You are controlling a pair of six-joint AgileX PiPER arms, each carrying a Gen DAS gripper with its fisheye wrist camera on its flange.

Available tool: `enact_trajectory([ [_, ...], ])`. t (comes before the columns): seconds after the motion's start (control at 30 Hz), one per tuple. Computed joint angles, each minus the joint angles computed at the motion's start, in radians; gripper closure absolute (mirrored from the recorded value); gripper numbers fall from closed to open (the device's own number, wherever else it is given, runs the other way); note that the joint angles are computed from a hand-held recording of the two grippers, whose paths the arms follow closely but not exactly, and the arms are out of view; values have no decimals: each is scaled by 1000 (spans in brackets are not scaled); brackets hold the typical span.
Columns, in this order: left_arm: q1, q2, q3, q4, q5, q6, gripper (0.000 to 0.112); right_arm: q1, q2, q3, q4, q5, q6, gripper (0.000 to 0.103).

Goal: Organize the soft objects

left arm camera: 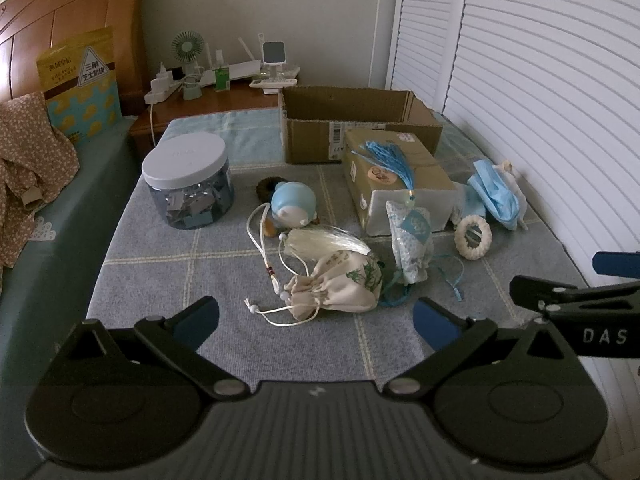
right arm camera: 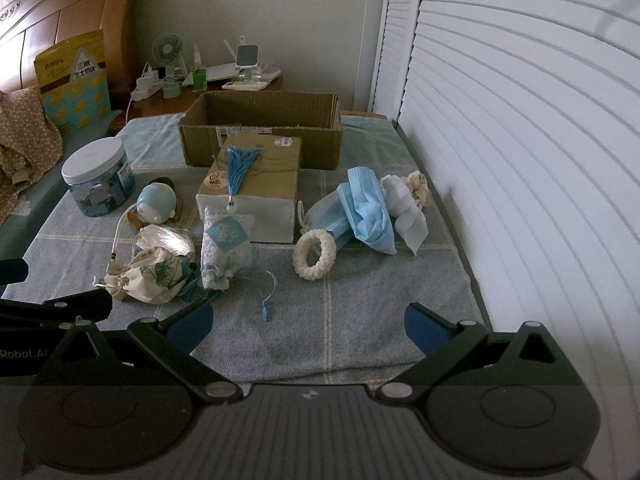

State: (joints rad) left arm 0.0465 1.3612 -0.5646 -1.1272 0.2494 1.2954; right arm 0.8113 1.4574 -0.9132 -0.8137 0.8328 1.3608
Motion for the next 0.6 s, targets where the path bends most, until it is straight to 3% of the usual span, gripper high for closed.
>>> enact_trajectory([
  [0.6, -10, -13, 0, 21, -9, -31, 10, 1, 5, -9, -8, 6, -1, 0],
])
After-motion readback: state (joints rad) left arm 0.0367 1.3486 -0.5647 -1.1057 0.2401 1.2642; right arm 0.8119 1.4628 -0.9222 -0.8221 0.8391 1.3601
